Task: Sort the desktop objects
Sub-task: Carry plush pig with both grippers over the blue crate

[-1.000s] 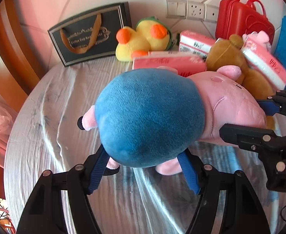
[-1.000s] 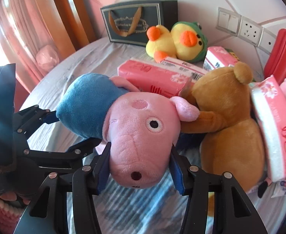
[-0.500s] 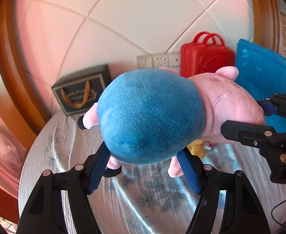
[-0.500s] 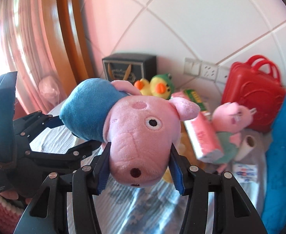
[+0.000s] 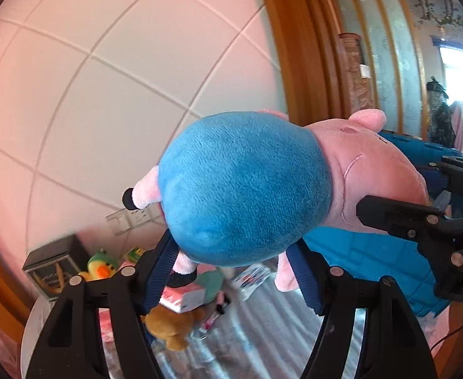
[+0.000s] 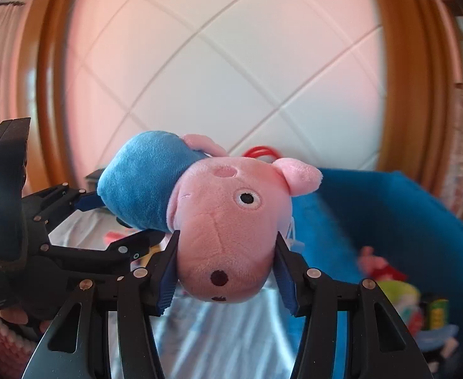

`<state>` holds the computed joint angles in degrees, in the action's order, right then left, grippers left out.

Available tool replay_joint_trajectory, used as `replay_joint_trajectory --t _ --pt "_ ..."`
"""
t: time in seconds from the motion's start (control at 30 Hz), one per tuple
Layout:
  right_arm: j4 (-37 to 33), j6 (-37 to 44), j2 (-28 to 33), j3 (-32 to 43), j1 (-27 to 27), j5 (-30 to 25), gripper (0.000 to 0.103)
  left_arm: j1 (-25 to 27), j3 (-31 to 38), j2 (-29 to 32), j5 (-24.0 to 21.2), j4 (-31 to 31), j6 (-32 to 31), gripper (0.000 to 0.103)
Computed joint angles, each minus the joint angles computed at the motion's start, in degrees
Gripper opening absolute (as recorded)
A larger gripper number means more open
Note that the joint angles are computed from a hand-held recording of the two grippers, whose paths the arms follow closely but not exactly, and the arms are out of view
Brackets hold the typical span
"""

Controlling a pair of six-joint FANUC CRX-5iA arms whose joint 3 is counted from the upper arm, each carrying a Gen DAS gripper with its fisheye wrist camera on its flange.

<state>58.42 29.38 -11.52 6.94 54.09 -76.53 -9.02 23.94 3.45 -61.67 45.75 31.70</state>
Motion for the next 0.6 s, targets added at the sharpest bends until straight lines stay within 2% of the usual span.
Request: replay_joint_trajectory --t 0.17,0.33,0.53,0.6 --pt "6.72 -3.58 -6.63 -3.90 3.39 -11.64 0.052 -9.36 2.64 0.55 -0.52 -0.36 0.79 0.069" --pt "10.49 -5.57 -11.68 -6.59 6.36 -21.48 0.052 -17.33 7.76 3.50 -2.53 -3.07 4.38 0.069" --pt "12.17 -8.04 -17.16 -9.88 9.69 -30.73 0.053 -23.95 13.91 7.10 -6.30 -7.81 7.56 0.069" --pt "11.04 -8.74 -17.96 -10.59 8.12 -31.63 0.053 -24.84 13.77 6.77 -7.09 -8.76 7.57 0.069"
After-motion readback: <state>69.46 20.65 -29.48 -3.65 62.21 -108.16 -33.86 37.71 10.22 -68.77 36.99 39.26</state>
